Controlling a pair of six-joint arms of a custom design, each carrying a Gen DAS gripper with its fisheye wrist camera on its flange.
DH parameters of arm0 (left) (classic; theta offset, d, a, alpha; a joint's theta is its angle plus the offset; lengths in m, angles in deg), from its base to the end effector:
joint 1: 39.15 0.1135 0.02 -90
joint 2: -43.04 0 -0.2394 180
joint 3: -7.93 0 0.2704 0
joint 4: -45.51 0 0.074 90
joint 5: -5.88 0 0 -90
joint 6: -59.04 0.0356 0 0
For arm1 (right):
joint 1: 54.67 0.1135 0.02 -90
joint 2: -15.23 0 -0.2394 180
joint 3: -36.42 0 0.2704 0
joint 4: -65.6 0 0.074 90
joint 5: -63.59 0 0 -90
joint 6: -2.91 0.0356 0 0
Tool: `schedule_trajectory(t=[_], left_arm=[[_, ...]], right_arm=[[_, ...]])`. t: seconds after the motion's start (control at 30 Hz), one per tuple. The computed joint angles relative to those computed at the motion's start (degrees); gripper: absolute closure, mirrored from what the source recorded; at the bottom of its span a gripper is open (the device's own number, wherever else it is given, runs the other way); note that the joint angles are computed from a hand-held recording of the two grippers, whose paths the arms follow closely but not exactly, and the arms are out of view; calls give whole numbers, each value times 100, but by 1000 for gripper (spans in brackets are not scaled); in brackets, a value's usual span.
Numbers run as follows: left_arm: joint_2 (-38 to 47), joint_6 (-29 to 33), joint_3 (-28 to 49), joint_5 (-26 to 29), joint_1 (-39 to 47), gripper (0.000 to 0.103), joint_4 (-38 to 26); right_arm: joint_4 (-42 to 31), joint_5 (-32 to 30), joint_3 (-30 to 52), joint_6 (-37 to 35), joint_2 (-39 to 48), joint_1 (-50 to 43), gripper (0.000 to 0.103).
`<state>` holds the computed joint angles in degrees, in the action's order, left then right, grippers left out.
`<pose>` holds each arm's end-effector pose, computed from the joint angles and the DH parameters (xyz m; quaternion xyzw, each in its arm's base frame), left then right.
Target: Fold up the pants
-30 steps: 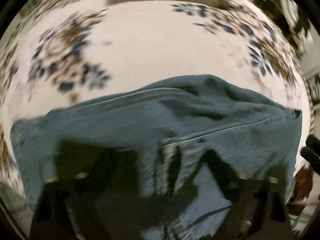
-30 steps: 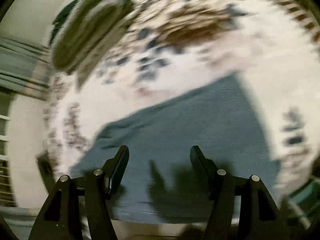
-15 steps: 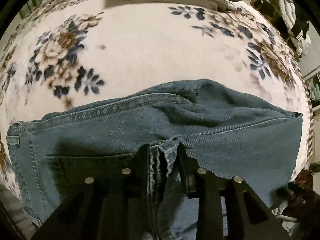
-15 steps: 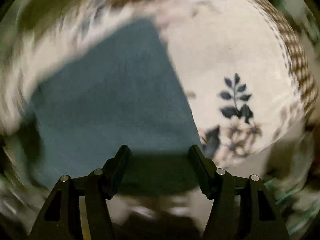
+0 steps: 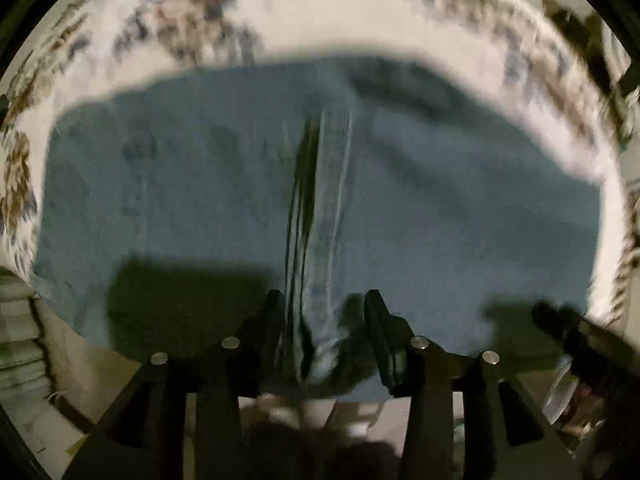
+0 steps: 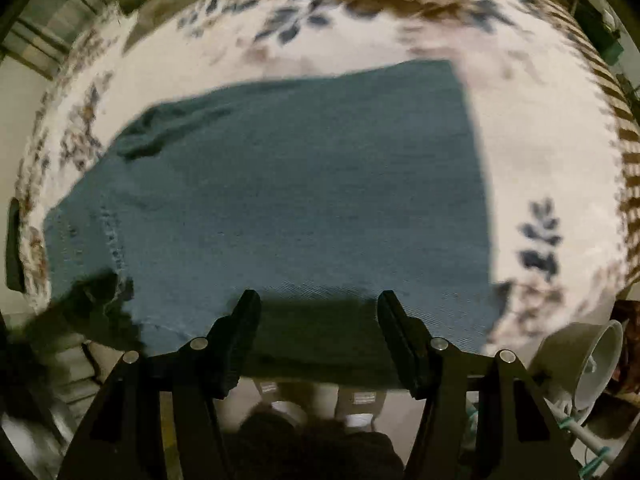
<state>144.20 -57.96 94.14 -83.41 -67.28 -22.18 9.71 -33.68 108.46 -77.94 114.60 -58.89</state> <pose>0.3011 -0.1615 0.1699 0.0102 0.9979 -0.0352 0.0540 0.3116 -0.0185 0.1170 0.1122 0.9899 0.0658 0.0562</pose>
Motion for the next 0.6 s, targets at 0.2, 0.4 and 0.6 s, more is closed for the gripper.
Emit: schedule_trajectory(t=[0.2,0.4,0.6], left_arm=[[-582,47,-725,167,126,62,385],[-2614,-389,-1784,1219,1649,58,675],[-3238,-170,-2807,1700,4125,15,948]], right_arm=[[128,847,-636,-317,-158,493,39],[-75,-85,-630,-423,-424,-400,36],[-354,-222,-795,-912,-915,-1071,36]])
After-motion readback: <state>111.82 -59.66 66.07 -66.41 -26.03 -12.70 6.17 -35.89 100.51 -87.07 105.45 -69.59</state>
